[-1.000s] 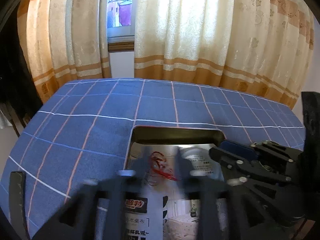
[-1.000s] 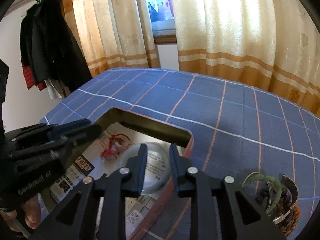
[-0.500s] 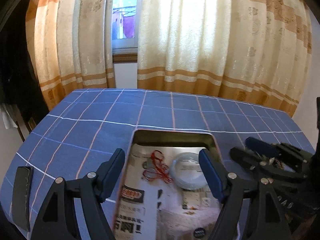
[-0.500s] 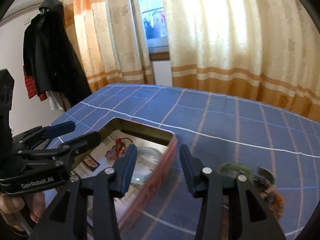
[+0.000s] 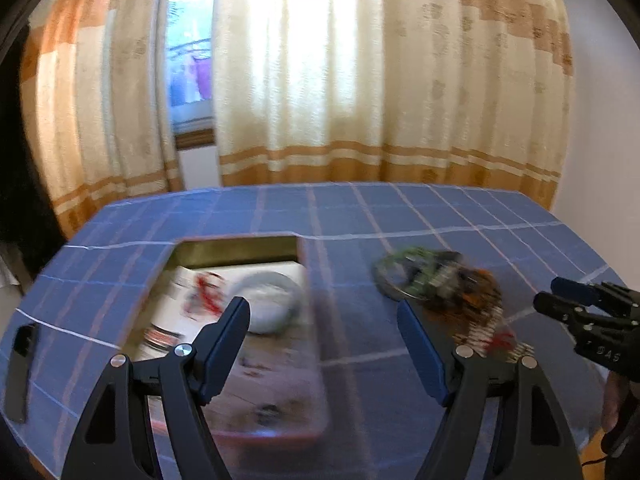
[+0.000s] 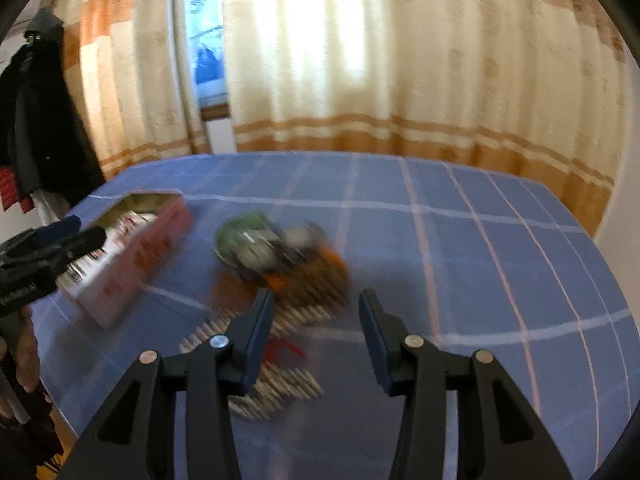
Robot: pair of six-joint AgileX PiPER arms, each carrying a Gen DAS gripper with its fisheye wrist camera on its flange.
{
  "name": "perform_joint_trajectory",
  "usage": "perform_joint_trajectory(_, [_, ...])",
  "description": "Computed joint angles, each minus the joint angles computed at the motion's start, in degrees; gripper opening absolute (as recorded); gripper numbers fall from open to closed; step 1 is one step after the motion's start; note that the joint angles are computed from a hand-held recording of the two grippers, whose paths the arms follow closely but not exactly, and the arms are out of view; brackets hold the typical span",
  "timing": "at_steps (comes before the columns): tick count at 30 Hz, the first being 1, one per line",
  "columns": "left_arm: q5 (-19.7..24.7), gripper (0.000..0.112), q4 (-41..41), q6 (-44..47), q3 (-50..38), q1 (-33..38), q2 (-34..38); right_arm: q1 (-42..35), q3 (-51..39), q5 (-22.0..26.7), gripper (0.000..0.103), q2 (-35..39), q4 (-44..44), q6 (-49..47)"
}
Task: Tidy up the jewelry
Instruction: 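Move both open tools back over the jewelry pile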
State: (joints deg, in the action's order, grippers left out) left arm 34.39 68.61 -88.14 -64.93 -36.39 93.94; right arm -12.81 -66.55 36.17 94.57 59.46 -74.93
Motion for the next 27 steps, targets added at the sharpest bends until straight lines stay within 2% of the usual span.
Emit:
perform_joint_trajectory(5, [-0.1, 0.076, -4.2, 5.6, -3.6, -3.5, 3.6, -3.4, 2.5, 0.5, 0.048, 0.2, 1.5, -2.8])
perform_joint_trajectory(8, [1.2, 0.076, -4.2, 5.9, -5.2, -4.7, 5.3, -3.7, 2.8, 2.7, 0.048, 0.1, 1.6, -3.7])
perform_joint_trajectory(12, [2.2, 0.076, -3.6, 3.2, -4.9, -4.2, 5.4, -1.2, 3.2, 5.5, 0.048, -0.3, 0.3, -4.6])
perform_joint_trajectory(15, [1.7, 0.076, -3.2, 1.5, -3.7, -3.1, 4.7, 2.1, 3.4, 4.9, 0.047, -0.3, -1.0, -4.8])
perform_joint_trajectory(19, [0.4, 0.076, -3.4, -0.1, -2.2, -1.8, 3.9, 5.8, 3.3, 1.9, 0.041, 0.2, -4.3, -2.1])
perform_joint_trajectory(22, [-0.6, 0.076, -3.2, -0.8, -1.3, -1.3, 3.3, 7.0, 1.6, 2.2, 0.039, 2.0, -8.4, 1.2])
perform_joint_trajectory(25, [-1.7, 0.076, -3.5, -0.4, -1.2, -1.1, 3.3, 7.1, 1.5, 1.5, 0.028, 2.3, -9.3, 1.7])
perform_joint_trajectory(27, [-1.8, 0.076, -3.6, -0.2, -1.2, -1.2, 3.4, 6.7, 1.0, 2.1, 0.027, 2.6, -9.3, 2.0])
